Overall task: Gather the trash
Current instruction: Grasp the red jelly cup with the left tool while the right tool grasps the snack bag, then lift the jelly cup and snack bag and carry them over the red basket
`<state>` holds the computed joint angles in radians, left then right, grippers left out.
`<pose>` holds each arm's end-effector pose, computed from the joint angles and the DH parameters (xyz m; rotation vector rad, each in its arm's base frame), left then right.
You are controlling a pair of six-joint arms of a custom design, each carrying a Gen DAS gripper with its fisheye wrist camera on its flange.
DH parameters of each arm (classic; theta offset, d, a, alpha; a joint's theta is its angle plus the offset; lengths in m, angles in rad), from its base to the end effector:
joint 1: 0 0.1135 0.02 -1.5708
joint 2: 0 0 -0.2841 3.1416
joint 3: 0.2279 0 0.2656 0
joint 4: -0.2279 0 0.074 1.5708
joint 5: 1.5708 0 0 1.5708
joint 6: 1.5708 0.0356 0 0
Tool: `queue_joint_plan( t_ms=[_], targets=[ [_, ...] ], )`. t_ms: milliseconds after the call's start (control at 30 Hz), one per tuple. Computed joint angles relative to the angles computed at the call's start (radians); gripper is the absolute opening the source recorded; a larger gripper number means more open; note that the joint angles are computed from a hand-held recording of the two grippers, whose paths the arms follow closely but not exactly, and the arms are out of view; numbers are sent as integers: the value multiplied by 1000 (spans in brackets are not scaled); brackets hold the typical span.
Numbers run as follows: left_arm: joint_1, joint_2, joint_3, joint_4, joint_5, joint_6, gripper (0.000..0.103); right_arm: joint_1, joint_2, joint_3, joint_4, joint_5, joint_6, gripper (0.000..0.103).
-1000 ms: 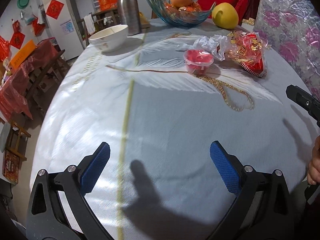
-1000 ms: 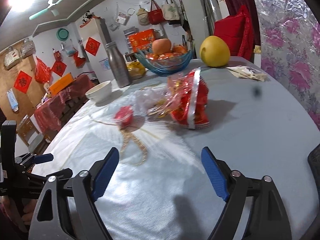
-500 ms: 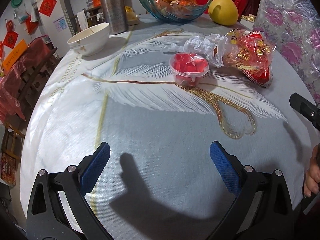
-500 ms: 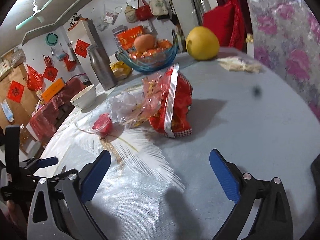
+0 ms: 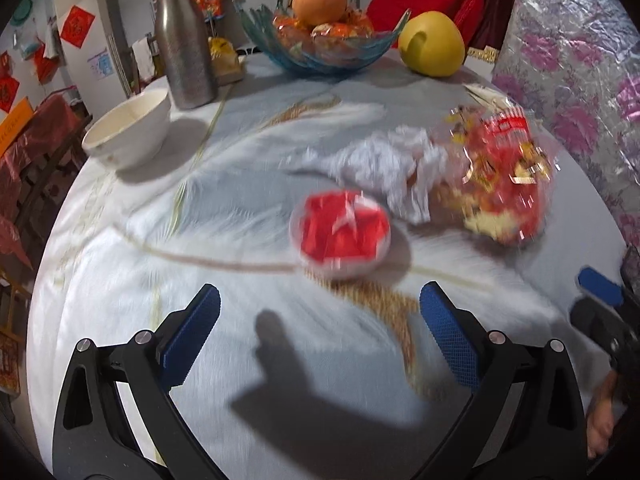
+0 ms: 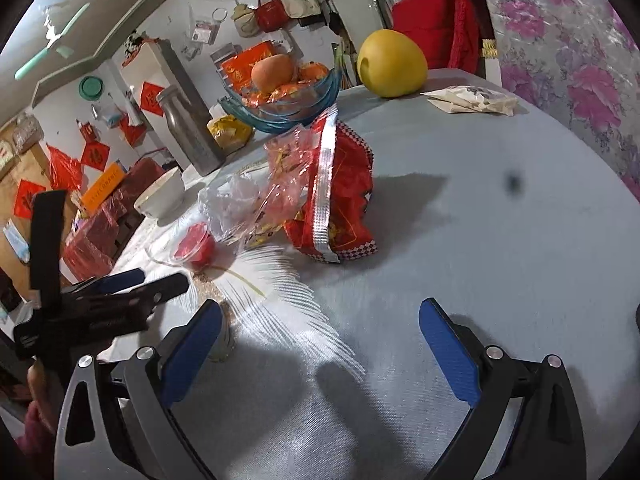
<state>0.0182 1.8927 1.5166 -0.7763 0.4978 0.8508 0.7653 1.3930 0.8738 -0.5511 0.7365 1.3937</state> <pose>0.4156 -0.0094 0.2476 1.1511 2.2648 -0.3582 0.2130 0.1714 0.2288 0.9142 2.0890 0.0983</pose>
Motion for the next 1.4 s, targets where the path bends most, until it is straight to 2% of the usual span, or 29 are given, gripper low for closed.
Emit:
queue_joint_plan(
  t_ms=[233, 267, 300, 333, 367, 400, 600, 767, 833, 900, 1033, 1200, 1233, 1300, 1333, 1367, 1400],
  targets=[
    [-61, 76, 67, 42, -13, -77, 96, -17, -31, -44, 59, -22, 3, 97],
    [-59, 80, 68, 42, -3, -80, 92, -19, -30, -43, 60, -25, 0, 97],
    [-55, 86, 75, 39, 12, -82, 80, -20, -28, -42, 61, -27, -2, 97],
    [-51, 95, 85, 26, 27, -74, 73, -22, -25, -41, 62, -31, -5, 97],
    [-43, 112, 111, -11, 53, -55, 59, -23, -24, -40, 62, -34, -6, 97],
    [-36, 119, 123, -26, 68, -48, 57, -25, -24, -40, 63, -37, -9, 97],
    [30, 80, 94, 6, 152, -25, 57, -18, -23, -37, 64, -23, -17, 96],
    [85, 76, 90, -1, 170, -1, 57, -3, -34, -44, 99, 3, -62, 73],
    [94, 90, 108, -11, 166, -7, 57, -12, -39, -54, 162, -13, -118, 66],
    [93, 115, 145, -50, 164, -13, 57, -28, -44, -61, 220, -24, -146, 65],
    [91, 109, 134, -42, 155, -5, 57, -107, -45, -60, 341, -89, -229, 65],
    [85, 119, 142, -54, 136, -4, 57, -211, 43, 15, 367, -189, -280, 64],
    [84, 122, 148, -58, 135, -5, 57, -227, 57, 25, 366, -205, -276, 59],
    [84, 127, 151, -59, 131, -7, 57, -251, 74, 31, 379, -230, -278, 35],
    [83, 128, 152, -58, 127, -8, 57, -254, 81, 31, 388, -235, -285, 11],
    [84, 128, 153, -60, 130, -7, 57, -249, 83, 27, 399, -231, -292, 5],
    [88, 128, 156, -64, 139, -5, 57, -237, 79, 19, 414, -212, -301, 5]
  ],
)
